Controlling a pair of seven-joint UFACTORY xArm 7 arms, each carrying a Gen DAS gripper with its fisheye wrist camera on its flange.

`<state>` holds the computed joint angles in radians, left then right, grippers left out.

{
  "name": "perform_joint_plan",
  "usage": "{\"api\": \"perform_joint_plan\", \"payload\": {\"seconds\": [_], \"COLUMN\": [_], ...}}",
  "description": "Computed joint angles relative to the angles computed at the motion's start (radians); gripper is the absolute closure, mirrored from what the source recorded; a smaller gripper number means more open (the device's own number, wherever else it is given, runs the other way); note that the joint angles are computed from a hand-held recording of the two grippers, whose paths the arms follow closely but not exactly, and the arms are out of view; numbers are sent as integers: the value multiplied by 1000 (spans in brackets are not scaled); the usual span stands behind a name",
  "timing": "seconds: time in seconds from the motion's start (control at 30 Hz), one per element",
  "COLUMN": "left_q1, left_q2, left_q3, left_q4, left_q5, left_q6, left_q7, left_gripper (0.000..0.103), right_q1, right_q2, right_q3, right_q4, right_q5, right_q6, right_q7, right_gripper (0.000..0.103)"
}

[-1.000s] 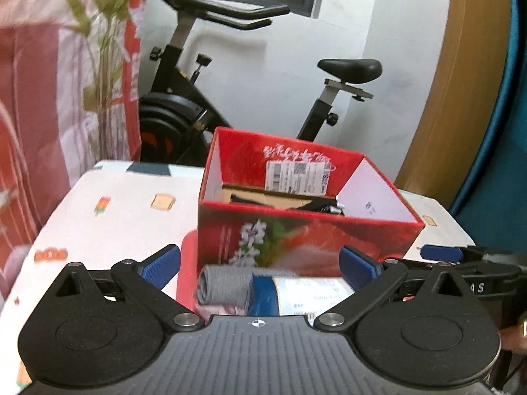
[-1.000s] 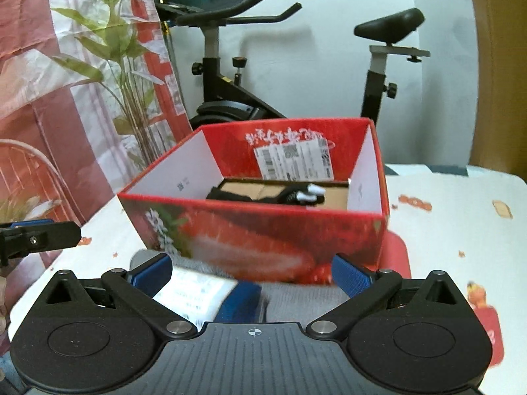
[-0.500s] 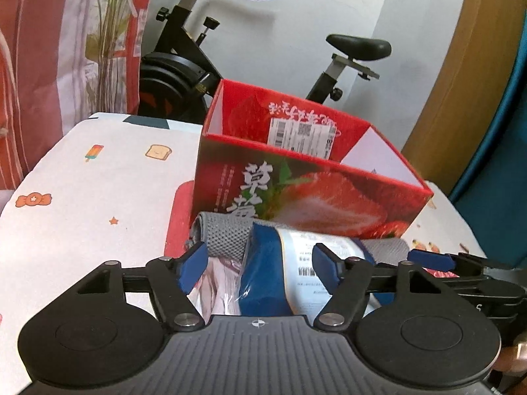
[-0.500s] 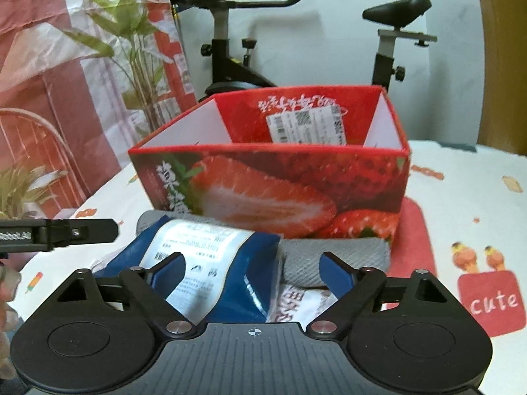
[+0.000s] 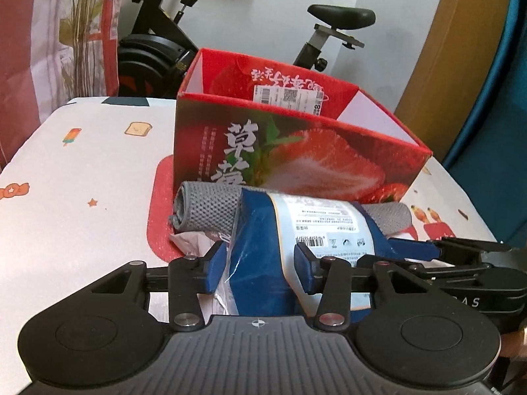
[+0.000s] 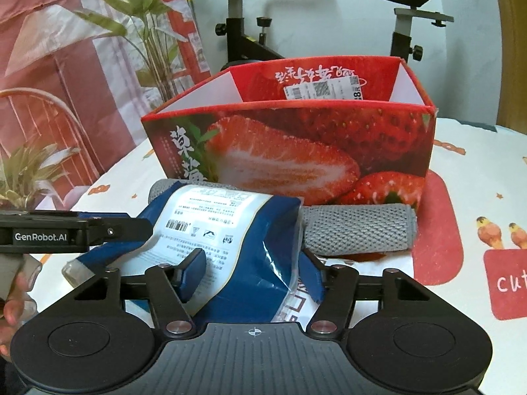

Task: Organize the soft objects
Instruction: 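Lower both grippers onto the blue-and-white packet, then close both grippers on the blue-and-white packet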

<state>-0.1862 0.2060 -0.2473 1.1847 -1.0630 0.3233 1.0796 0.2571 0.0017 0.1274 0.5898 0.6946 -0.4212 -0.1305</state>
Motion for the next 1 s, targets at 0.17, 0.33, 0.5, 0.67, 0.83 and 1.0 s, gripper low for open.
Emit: {"api": "perform_joint_plan", "payload": {"seconds": [0.17,0.33,0.5,0.67,0.83,1.0], "left_q1": [1,7,14,-8,-17,-22], "left_q2": [11,18,19,-4,-18,-31], "left_q3": [3,-6,-17,-25,-21,-15], "left_q4": [0,-6,-15,-51,-67,-76], "left_q5": [21,17,-33,-46,-55,-71], "left_q6": [15,10,-4,-74,-88,-94], "left_q7": [-15,-8,39,97,107,114], "left_gripper": [55,55,55,59,64,72], "right_q1": [-1,5,19,61,77,95], "right_q2": [8,16,25,36,33,37], "right_q3": [-5,-7,-8,0,3,17], "right_q4": [-12,-17,-12,16,31,29], "right_q5": [-38,-38,-9,152,217,250], "right_q6": [-15,-30,-41,-61,-59,-114], "right_q7": [18,4,-26,-198,-284,-318], "right_gripper": [47,48,49,58,65,76]}}
